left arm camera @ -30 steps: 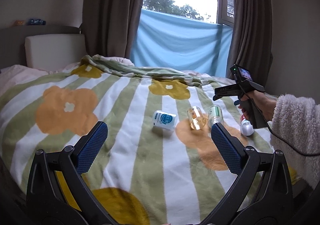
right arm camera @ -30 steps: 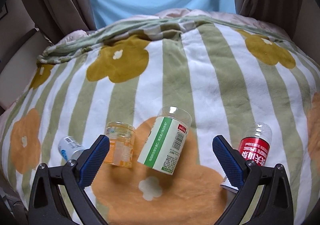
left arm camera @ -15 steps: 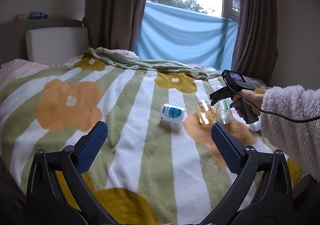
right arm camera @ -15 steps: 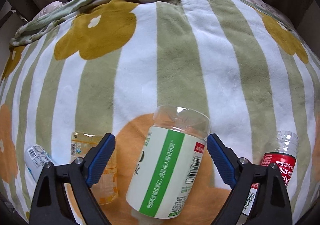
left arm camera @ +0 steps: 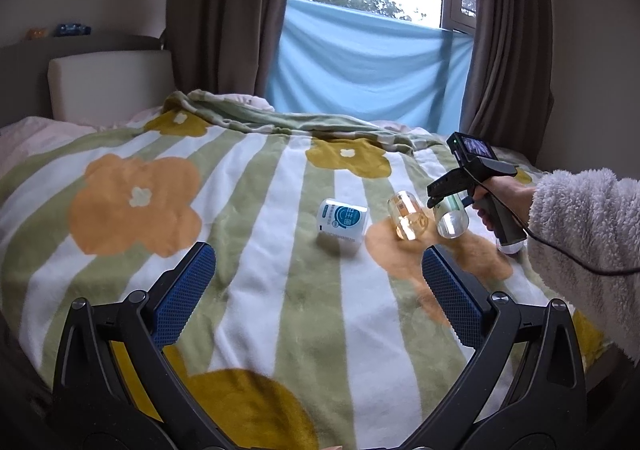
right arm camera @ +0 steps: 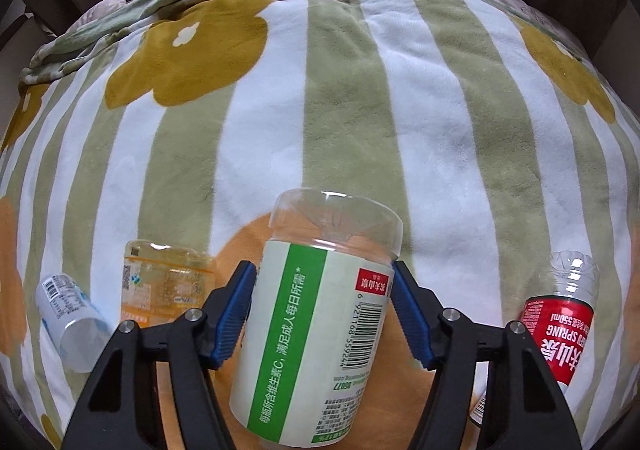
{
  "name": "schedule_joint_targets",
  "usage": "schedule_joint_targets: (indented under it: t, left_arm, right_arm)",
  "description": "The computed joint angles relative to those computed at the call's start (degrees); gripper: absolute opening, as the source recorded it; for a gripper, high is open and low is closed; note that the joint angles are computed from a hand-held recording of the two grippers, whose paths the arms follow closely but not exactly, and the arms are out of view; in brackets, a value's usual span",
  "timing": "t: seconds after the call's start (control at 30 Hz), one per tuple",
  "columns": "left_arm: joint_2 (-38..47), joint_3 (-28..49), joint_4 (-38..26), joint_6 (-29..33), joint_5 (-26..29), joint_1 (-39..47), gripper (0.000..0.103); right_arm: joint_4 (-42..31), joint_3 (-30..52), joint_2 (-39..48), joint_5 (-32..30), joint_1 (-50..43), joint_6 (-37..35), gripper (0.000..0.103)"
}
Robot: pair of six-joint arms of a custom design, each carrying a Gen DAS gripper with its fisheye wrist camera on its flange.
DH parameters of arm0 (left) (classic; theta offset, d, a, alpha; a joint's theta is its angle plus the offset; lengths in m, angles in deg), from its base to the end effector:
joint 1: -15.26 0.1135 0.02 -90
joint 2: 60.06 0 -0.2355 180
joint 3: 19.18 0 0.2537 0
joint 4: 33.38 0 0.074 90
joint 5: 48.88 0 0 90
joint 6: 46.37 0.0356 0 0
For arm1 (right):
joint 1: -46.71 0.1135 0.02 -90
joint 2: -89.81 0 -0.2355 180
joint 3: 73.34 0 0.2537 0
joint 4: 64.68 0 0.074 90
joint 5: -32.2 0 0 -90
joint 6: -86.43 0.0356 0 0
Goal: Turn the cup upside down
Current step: 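Lower the right gripper onto the green-labelled clear cup and close on it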
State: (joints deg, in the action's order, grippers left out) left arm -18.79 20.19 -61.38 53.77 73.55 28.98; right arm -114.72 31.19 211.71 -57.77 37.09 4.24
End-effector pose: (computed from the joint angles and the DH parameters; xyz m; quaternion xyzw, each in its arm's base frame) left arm 0.1860 0.0257 0.2086 0.1138 0.8351 -0.1371 0.5204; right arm 0.4226 -0.0717 0.1365 0.1486 0.9693 -0.0034 0.1958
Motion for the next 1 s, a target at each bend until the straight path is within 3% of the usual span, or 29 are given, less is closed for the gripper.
schedule_joint_targets:
  t: [0.3,0.53,0.67,0.87,1.0]
  left_arm:
    - [-6.5,-0.3,-7.0,1.7,4.0,2.0,0.103]
    - [-11.6,0.7,-15.1,4.5,8.4,6.7,0.103]
    - [-14.9,0.9,-18.0,5.4,9.7,9.6,0.103]
    - [-17.8,2.4,-23.0,8.2,13.9,15.6,0.103]
    - [-18.4,3.2,-25.3,10.0,15.8,18.7,0.103]
  right_arm:
    - [0.7,-25.6,-30.7,-8.7,2.2,-8.1,0.063]
    - [-0.7,-44.3,-51.4,-12.0,9.0,-6.8,0.063]
    - [1.2,-51.6,-55.2,-11.2,13.6,-4.5,0.063]
    - [7.8,-56.7,-51.9,-6.2,17.7,-1.0,0.063]
    - [9.8,-57.4,-48.9,-6.1,18.0,0.1,0.063]
